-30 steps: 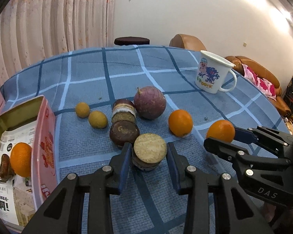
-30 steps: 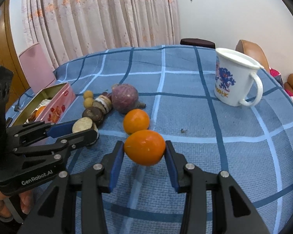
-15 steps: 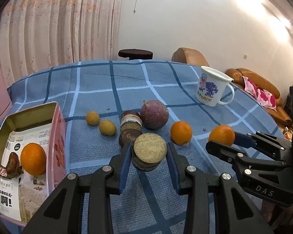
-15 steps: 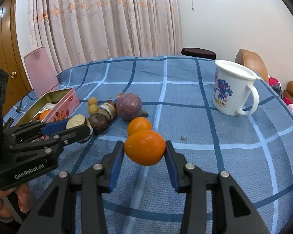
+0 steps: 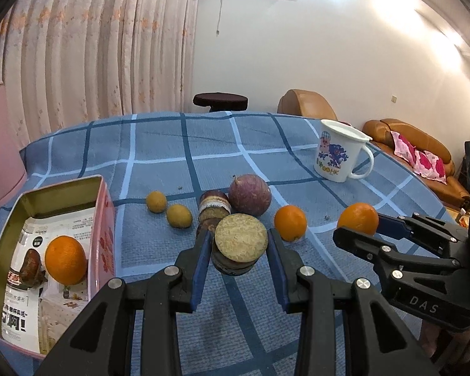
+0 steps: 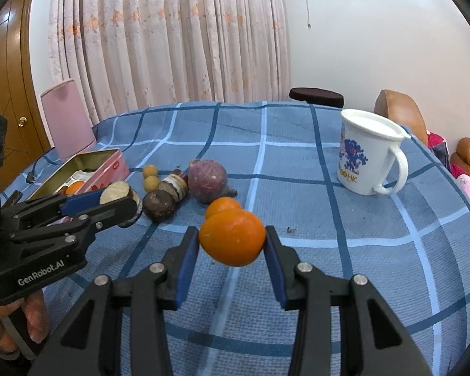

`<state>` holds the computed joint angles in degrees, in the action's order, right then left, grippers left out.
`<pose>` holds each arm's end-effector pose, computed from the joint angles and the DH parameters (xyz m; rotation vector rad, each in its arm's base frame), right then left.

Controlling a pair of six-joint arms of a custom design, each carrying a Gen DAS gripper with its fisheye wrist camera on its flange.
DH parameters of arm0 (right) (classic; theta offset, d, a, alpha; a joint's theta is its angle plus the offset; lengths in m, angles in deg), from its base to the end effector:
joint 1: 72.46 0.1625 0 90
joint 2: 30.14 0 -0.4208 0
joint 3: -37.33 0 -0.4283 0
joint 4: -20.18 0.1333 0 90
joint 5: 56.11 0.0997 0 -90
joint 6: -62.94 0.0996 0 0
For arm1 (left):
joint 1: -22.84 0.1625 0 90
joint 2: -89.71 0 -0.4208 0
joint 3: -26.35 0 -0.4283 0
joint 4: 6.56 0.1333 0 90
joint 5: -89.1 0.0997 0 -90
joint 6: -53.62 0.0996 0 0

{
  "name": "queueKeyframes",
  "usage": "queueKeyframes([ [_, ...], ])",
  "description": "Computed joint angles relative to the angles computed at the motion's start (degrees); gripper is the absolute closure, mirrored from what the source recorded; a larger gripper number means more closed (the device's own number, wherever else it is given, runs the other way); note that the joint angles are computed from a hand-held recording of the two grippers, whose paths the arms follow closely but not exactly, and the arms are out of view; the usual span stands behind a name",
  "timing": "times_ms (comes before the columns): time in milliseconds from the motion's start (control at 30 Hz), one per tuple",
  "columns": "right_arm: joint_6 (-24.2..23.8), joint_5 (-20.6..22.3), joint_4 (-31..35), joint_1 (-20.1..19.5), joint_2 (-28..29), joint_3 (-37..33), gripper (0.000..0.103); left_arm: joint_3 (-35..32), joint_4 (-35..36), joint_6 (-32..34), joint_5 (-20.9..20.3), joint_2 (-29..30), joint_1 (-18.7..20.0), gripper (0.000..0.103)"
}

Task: Organize fruits
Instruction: 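Carry the fruit half in the left gripper while the right carries the orange to the tray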

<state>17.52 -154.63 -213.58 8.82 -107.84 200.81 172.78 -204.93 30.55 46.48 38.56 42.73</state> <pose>0.0781 -0.2725 0.1788 0.6454 -2.2528 1.0758 -0.2465 -0.3089 0.0206 0.8982 2.3849 -1.0119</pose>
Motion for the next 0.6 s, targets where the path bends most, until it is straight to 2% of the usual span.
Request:
queueKeyframes([
  [500,-1.8,0.9,-10.3,0.6,5.3,0.9,0.058,2.0,-3.0,-1.4,3.3,0.6,-2.7,0.065],
  [600,-2.6,2.5,-12.9,0.0,6.3,1.4,0.058,2.6,-3.8,-1.9,4.1,0.7,-3.3,0.065],
])
